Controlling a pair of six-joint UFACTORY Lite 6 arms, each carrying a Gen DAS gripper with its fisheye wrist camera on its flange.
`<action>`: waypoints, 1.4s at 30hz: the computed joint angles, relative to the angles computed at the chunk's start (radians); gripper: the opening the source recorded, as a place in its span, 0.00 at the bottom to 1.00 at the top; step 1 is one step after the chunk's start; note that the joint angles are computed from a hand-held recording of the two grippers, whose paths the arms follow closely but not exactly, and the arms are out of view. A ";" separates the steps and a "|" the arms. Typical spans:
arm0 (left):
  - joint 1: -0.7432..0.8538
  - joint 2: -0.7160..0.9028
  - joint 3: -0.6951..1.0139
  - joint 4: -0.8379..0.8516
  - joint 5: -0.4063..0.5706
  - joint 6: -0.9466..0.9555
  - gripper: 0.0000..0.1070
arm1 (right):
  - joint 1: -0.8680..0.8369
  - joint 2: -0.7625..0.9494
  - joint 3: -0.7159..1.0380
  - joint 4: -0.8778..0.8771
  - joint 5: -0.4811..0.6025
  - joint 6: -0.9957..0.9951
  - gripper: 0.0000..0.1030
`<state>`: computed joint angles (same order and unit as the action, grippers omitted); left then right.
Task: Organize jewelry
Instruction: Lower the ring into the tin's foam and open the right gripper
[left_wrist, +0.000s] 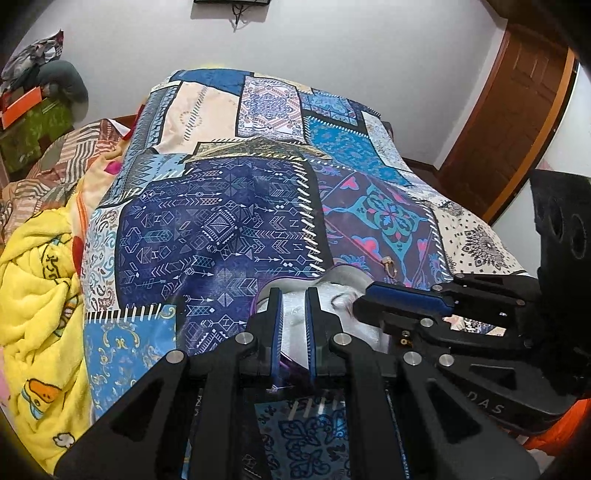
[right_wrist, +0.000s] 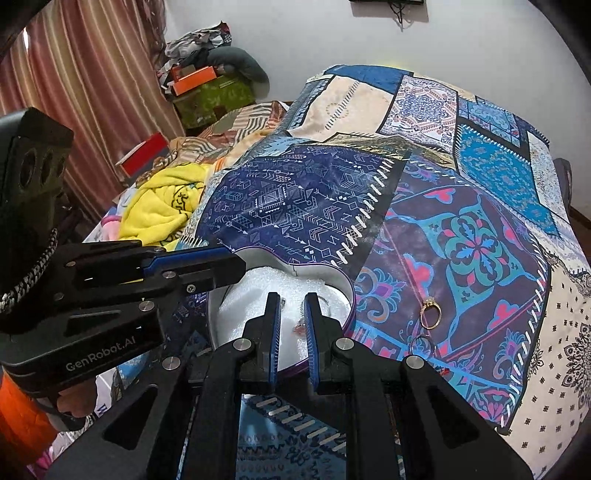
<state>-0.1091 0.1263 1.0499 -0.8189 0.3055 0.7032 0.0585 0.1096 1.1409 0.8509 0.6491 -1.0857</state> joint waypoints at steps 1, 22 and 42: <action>0.004 0.003 0.001 -0.007 0.004 0.010 0.08 | 0.001 -0.001 0.001 -0.012 0.000 0.010 0.19; -0.061 -0.160 -0.043 0.434 0.001 -0.474 0.22 | -0.146 -0.196 -0.083 -0.013 0.022 -0.026 0.42; -0.338 -0.071 0.014 0.654 0.047 -0.867 0.22 | -0.476 -0.198 -0.131 0.045 0.168 -0.215 0.42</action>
